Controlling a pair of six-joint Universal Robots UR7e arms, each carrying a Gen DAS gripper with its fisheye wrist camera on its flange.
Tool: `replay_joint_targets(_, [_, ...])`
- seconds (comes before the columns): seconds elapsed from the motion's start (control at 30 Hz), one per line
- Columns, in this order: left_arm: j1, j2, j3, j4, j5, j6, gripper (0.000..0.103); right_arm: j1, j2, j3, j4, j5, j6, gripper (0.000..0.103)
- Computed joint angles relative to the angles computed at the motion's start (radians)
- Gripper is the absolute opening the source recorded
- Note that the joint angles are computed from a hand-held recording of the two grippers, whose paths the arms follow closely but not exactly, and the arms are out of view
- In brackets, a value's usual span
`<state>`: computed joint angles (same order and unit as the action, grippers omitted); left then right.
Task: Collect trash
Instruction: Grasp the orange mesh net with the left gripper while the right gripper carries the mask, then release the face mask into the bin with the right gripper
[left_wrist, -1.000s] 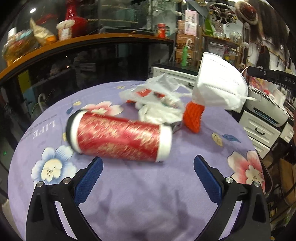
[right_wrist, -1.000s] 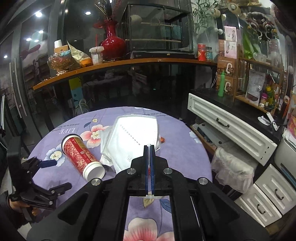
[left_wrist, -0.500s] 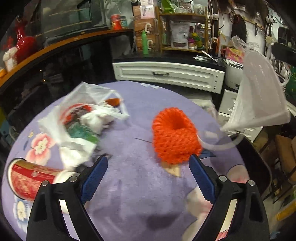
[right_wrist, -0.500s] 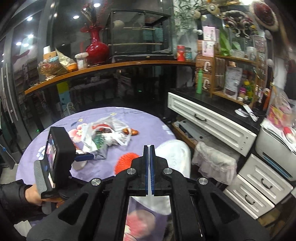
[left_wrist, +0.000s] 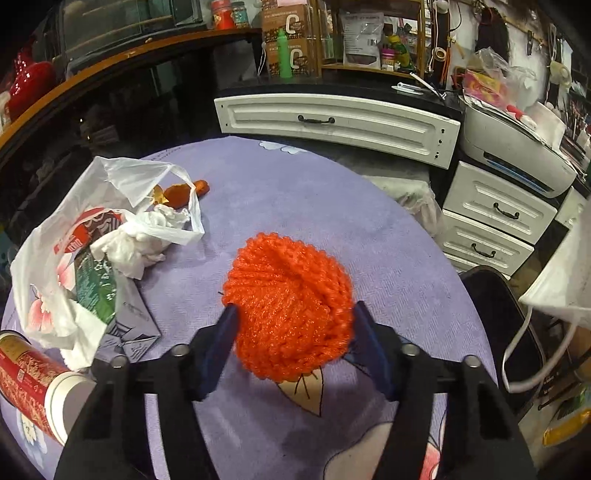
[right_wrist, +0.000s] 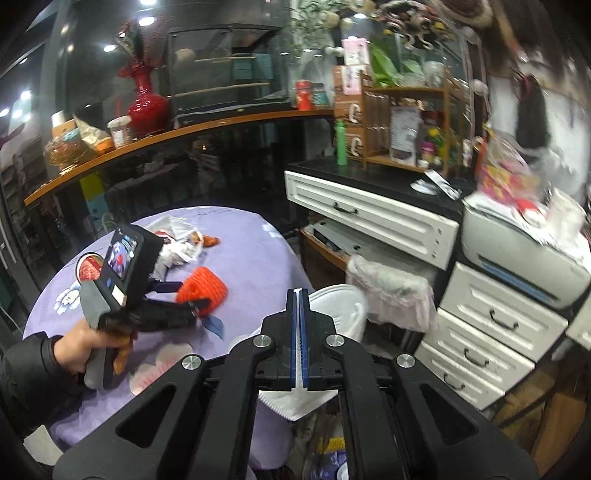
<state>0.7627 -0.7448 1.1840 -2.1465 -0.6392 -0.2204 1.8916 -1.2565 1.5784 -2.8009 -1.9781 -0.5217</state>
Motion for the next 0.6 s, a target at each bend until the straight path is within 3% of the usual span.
replay_joint_targets(0.1, [-0.001,0.006,-0.002,-0.005,-0.005,-0.01,0.032,-0.025,-0.033,0.034,-0.004,0.002,0.02,0.002])
replay_joint_targets(0.2, [-0.008,0.008,0.004,-0.018,0.002,-0.02,0.026,-0.045,-0.059,0.065,-0.02,0.008,0.028,0.002])
replay_joint_targets(0.47, [-0.058,-0.044,0.114,-0.162,-0.03,-0.007,0.023,-0.108,-0.117,0.135,-0.029,0.015,0.066,0.002])
replay_joint_targets(0.6, [-0.099,-0.059,0.159,-0.245,-0.082,0.024,0.023,-0.14,-0.14,0.164,-0.012,0.014,0.091,0.002])
